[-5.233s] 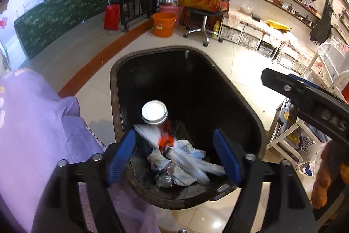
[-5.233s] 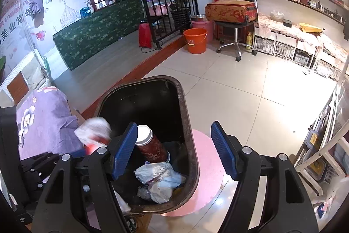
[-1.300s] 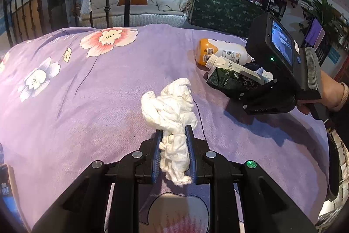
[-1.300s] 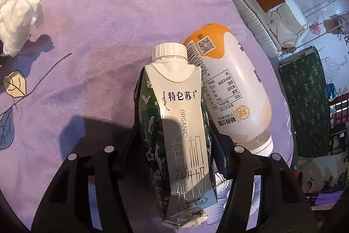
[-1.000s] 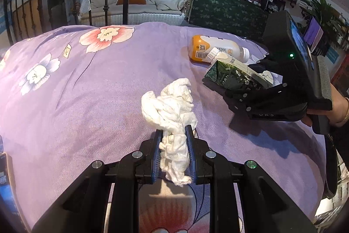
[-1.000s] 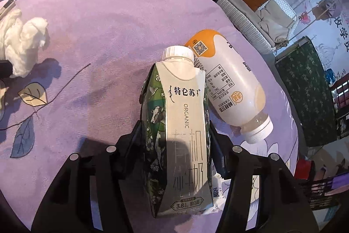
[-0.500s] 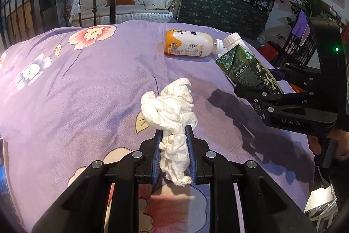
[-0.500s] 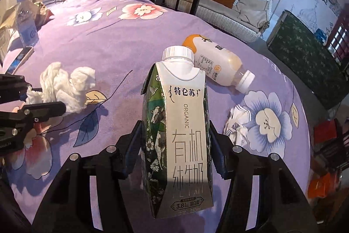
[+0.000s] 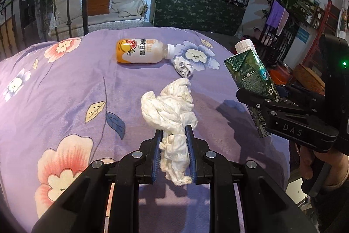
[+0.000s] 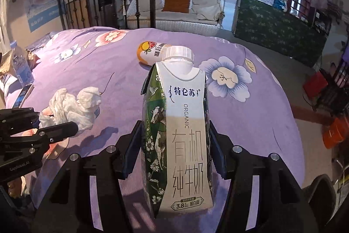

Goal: Collect trash
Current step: 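Grasp the white tissue with the left tool while the right tool grasps the milk carton, then carry the tissue with the left tool while the right tool drops the carton into the black bin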

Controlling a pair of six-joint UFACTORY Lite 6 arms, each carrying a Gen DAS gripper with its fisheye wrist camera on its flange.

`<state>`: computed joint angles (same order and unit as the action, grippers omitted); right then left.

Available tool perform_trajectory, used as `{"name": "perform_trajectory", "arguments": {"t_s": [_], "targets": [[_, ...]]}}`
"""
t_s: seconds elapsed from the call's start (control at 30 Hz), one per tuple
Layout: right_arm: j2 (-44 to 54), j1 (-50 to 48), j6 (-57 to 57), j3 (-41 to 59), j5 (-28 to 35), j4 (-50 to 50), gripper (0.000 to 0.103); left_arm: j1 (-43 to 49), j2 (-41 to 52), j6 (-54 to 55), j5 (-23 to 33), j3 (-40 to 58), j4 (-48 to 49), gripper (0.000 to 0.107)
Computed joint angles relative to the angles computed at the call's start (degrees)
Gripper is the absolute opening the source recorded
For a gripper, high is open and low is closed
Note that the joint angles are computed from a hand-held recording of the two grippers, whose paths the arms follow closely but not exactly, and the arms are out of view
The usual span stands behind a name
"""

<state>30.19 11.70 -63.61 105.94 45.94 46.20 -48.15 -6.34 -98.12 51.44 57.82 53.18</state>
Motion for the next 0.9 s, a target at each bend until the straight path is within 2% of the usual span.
{"name": "perform_trajectory", "arguments": {"t_s": [0.23, 0.43, 0.67, 0.9], "targets": [[-7.75, -9.71, -5.57, -12.63, -1.47, 7.05, 0.057, -2.37, 7.21, 0.56, -2.73, 6.39, 1.29, 0.02], [-12.33, -17.64, -10.32, -19.38, -2.1, 11.2, 0.057, -4.99, 14.37, 2.02, -3.14, 13.67, 1.84, 0.02], [-12.15, -25.42, -10.89, -20.64, -1.88, 12.9, 0.057, -5.66, 21.58, 6.42, -5.74, 21.87, 1.36, 0.021], [-7.91, -31.77, -8.76, -17.38, -3.06, 10.98, 0.057, -5.8, 29.37, 11.61, -8.78, 30.49, -0.61, 0.02]]}}
